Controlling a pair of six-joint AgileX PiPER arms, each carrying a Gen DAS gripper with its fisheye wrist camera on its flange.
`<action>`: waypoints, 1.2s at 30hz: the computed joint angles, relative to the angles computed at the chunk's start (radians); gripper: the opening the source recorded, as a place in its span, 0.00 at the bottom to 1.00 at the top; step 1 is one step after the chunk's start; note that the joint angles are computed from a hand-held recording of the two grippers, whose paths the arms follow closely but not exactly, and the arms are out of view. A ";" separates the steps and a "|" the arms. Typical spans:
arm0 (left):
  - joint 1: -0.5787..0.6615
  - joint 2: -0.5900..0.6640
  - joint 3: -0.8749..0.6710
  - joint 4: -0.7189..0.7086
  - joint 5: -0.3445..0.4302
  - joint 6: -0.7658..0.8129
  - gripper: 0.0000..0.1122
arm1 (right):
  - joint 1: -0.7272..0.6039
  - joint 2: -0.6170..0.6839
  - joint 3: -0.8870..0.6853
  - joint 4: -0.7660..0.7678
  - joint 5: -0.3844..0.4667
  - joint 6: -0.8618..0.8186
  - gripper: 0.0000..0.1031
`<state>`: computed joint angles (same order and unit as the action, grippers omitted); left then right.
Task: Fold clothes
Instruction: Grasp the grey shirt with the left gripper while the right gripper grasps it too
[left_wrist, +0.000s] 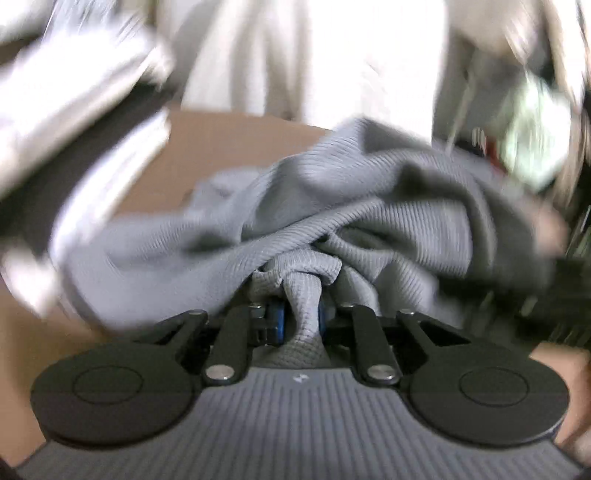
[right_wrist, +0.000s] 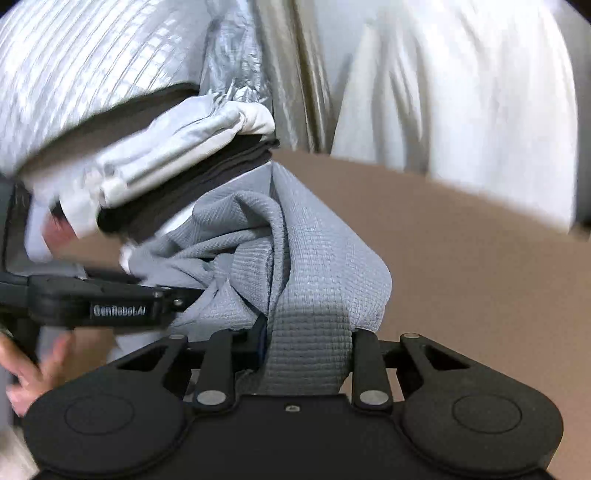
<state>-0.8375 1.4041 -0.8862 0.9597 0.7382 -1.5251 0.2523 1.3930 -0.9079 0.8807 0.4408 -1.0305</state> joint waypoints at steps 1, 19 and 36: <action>-0.040 0.026 -0.032 -0.003 0.038 0.022 0.13 | -0.013 -0.026 0.010 -0.060 -0.004 -0.003 0.29; 0.074 0.032 0.025 0.082 -0.322 -0.149 0.36 | -0.507 0.100 -0.011 -0.111 -0.182 -0.056 0.47; 0.133 0.055 0.023 0.023 -0.086 -0.117 0.52 | -0.725 0.114 -0.041 0.153 0.657 0.025 0.65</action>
<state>-0.7049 1.4594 -0.8629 0.9829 0.6524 -1.6425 -0.4731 1.5070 -0.9487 1.0341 1.0977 -1.0052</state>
